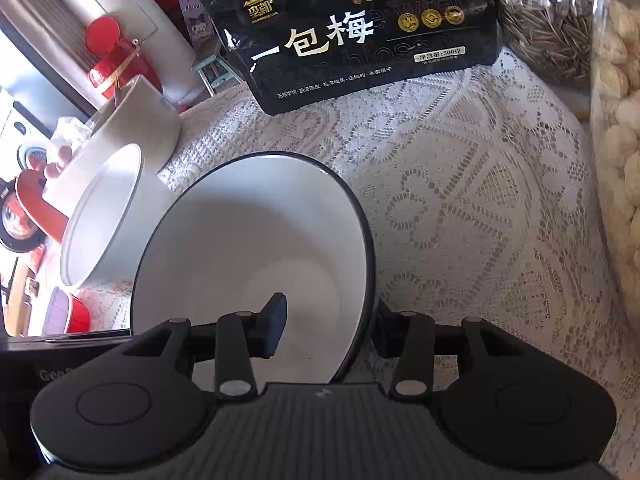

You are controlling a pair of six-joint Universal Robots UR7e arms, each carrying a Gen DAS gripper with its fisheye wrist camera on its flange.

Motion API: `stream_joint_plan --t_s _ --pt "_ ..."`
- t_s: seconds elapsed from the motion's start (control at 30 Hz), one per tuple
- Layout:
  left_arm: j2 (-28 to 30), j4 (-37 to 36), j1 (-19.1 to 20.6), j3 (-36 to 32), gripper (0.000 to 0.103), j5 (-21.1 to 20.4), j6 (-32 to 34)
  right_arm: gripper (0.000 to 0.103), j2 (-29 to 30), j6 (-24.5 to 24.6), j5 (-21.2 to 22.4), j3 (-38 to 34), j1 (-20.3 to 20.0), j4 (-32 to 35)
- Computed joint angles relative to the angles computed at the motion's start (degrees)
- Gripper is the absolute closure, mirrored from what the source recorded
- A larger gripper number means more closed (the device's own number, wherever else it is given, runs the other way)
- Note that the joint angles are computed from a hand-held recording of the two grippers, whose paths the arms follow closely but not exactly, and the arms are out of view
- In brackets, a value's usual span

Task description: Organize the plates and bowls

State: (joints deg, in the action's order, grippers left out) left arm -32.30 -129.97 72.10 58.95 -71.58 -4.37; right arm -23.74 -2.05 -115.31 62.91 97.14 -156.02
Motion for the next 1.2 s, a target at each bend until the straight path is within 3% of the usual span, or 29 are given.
stream_joint_plan --t_s 0.17,0.33,0.47,0.63,0.97,1.2 --pt "0.1 0.2 0.2 -0.7 0.065 -0.7 0.3 0.058 0.2 0.4 -0.6 -0.5 0.2 0.9" --pt "-1.2 -0.7 -0.4 0.6 0.064 0.5 0.8 0.059 -0.9 3.9 1.7 0.1 0.2 1.9" --pt "-3.9 -2.6 -1.3 3.2 0.064 0.2 1.9 0.059 -2.4 2.2 2.0 2.4 1.7 -1.2" --pt "-9.7 -7.6 -3.1 10.9 0.063 0.2 4.2 0.059 -6.0 -0.1 3.0 7.7 3.6 -5.9" --pt "-23.3 -14.0 -6.9 32.2 0.063 1.0 4.0 0.058 -15.7 -1.5 3.1 26.2 6.8 -15.1" --pt "-24.3 -14.4 -6.6 37.7 0.063 1.6 1.7 0.058 -17.8 1.0 2.0 33.9 6.0 -18.2"
